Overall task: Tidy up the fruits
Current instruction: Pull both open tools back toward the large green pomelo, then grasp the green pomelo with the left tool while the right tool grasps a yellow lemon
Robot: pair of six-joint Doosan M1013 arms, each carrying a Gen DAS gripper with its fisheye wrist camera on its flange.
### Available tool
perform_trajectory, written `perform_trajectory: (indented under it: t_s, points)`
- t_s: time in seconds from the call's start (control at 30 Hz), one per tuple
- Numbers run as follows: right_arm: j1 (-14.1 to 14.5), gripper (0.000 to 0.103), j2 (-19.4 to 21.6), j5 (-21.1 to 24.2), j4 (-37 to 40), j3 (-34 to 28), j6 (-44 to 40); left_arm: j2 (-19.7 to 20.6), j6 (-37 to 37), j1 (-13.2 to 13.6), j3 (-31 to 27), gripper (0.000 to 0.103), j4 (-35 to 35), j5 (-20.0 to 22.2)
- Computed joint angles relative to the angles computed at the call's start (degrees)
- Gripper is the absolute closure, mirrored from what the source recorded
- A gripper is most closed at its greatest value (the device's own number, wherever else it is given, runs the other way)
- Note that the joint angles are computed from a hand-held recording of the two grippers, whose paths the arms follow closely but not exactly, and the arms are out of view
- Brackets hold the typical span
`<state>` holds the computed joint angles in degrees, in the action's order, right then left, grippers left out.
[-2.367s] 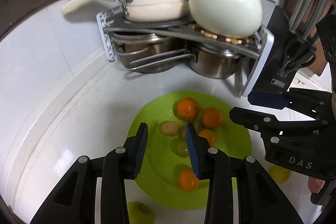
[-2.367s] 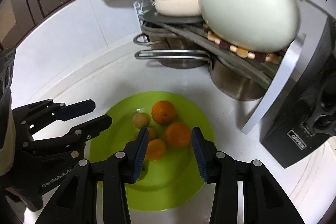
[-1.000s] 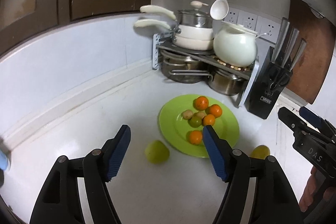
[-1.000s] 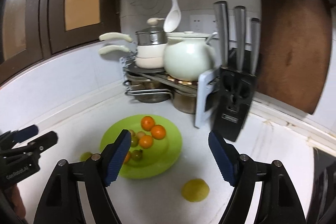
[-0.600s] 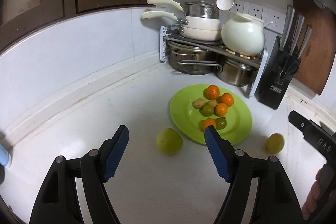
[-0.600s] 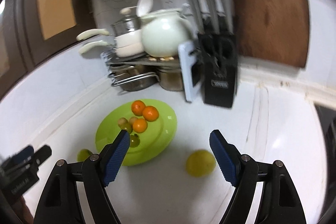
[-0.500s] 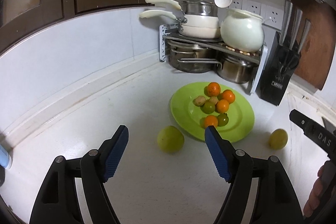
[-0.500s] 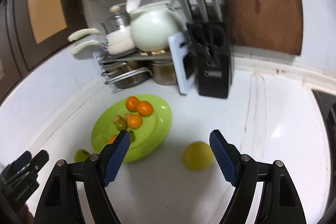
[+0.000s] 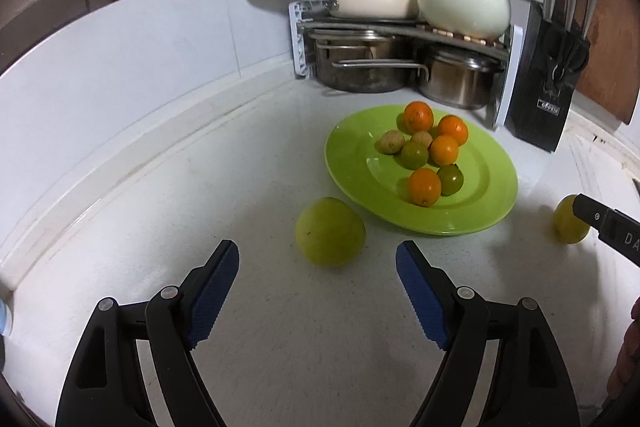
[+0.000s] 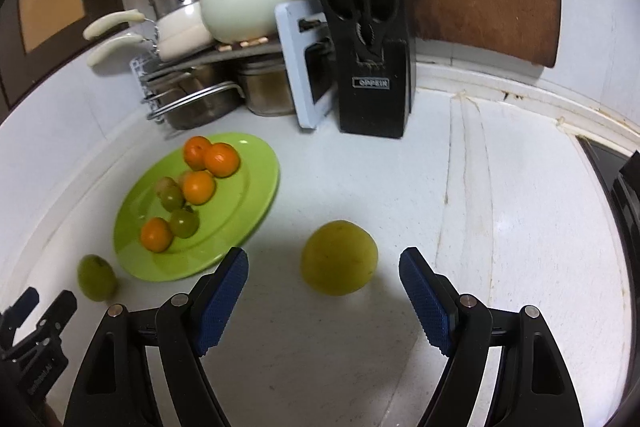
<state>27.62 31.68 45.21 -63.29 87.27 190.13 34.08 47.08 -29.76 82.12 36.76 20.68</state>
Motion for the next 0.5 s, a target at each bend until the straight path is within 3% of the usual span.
perform_trajectory:
  t_s: [0.37, 0.5]
  points:
    - [-1.46, 0.024, 2.82, 2.26, 6.15, -3.48, -5.02, 4.02, 8.54, 0.39, -5.2, 0.022, -7.08, 3.79]
    - [-2.01, 0.024, 3.19, 0.96, 7.76, -3.86, -5.41, 4.8, 10.94, 0.59, -6.34, 0.022, -9.83, 4.66]
